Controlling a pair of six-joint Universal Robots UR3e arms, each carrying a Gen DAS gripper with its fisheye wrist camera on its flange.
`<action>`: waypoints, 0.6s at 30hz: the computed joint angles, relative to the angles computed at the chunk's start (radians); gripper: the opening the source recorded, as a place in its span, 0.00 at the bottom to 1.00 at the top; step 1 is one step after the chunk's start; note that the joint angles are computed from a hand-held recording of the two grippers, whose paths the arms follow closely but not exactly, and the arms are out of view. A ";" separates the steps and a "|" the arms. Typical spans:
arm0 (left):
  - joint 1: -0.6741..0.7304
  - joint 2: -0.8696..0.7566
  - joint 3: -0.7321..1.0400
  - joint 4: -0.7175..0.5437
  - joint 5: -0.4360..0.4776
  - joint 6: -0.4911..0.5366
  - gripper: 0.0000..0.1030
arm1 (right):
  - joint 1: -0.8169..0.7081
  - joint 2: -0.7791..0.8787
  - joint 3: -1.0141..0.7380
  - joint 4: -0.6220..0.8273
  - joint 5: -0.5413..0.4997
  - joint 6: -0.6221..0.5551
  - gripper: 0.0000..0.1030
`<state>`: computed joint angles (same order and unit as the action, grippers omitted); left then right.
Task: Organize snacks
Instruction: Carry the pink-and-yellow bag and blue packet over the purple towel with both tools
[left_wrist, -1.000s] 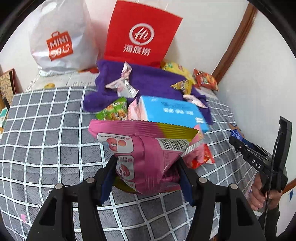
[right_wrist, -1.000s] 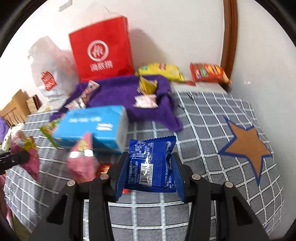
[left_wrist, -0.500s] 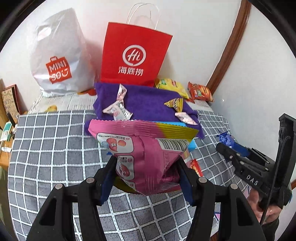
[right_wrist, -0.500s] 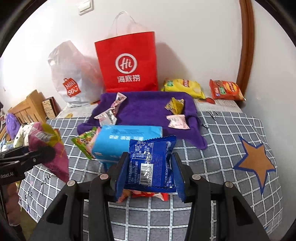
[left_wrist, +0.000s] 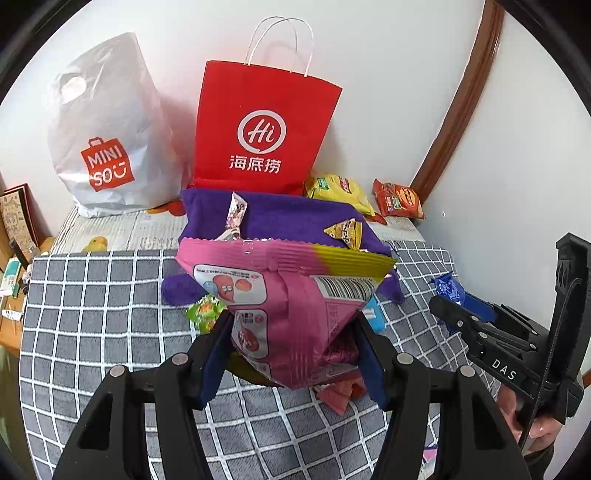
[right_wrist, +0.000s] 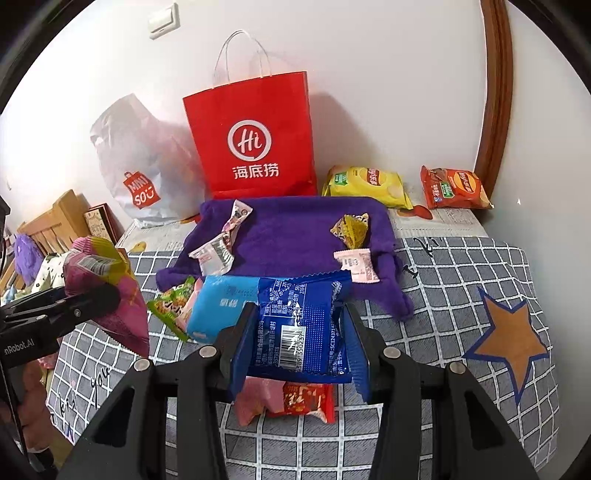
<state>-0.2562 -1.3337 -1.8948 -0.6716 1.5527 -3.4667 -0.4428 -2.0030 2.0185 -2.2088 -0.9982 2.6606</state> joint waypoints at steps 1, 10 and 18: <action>0.002 -0.008 0.008 0.000 -0.002 0.001 0.58 | 0.000 0.011 -0.008 -0.003 0.000 0.002 0.44; 0.031 -0.097 0.097 -0.004 -0.035 0.018 0.58 | 0.029 0.134 -0.089 -0.054 -0.033 0.049 0.44; 0.049 -0.187 0.186 -0.015 -0.048 0.034 0.58 | 0.073 0.237 -0.153 -0.109 -0.068 0.078 0.44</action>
<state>-0.2068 -1.5211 -1.7090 -0.6867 1.5046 -3.4328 -0.3702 -1.7655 1.8657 -2.3178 -1.0665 2.7383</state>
